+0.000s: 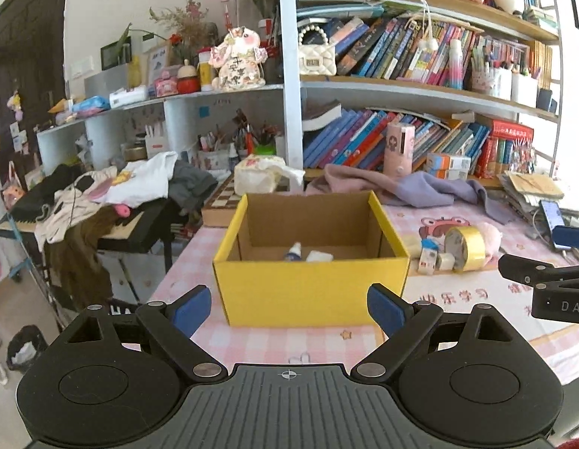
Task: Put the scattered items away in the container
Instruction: 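Lift both tools out of the box and back away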
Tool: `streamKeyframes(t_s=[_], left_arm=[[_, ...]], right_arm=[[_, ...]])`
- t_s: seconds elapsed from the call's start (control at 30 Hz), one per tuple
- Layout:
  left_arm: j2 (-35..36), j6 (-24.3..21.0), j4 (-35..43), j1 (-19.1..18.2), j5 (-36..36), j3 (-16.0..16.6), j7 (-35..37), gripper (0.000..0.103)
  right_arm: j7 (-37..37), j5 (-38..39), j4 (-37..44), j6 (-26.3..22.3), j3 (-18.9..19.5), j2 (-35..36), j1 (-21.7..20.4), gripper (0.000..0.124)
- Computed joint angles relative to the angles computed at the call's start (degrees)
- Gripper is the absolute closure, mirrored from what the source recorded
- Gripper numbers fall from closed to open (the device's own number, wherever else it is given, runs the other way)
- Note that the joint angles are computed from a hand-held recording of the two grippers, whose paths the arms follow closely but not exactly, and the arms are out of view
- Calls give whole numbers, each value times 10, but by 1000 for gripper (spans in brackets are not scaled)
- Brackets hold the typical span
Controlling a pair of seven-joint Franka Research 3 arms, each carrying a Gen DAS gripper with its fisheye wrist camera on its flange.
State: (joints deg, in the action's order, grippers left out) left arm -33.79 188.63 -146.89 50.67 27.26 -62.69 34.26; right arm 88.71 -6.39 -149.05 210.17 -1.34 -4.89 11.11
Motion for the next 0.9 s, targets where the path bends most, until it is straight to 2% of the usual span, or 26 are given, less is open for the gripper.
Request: streamKeyframes(t_s=[0.23,0.4,0.57,0.77,0.9], left_arm=[[15,-9,-15,-32,6,11,1,11],[31,-12,-23,-47,12,13,2,11],[57,-15,-24,-62,21,20,10,10],[101,-17,-13,-68,29,19,29,10],[142,-27,0,-87,43,29,50,10]], right_arm=[[-90,162,-47,-6,42,-24,7,35],[-138,237,-63,-10,56,-32,15,34],[-175,291,-66,-37,67,-40,18,33],[-236,363,-65,-63,91,-50,9,30],[-296,439,-56,-93,125,-54,-15,29]])
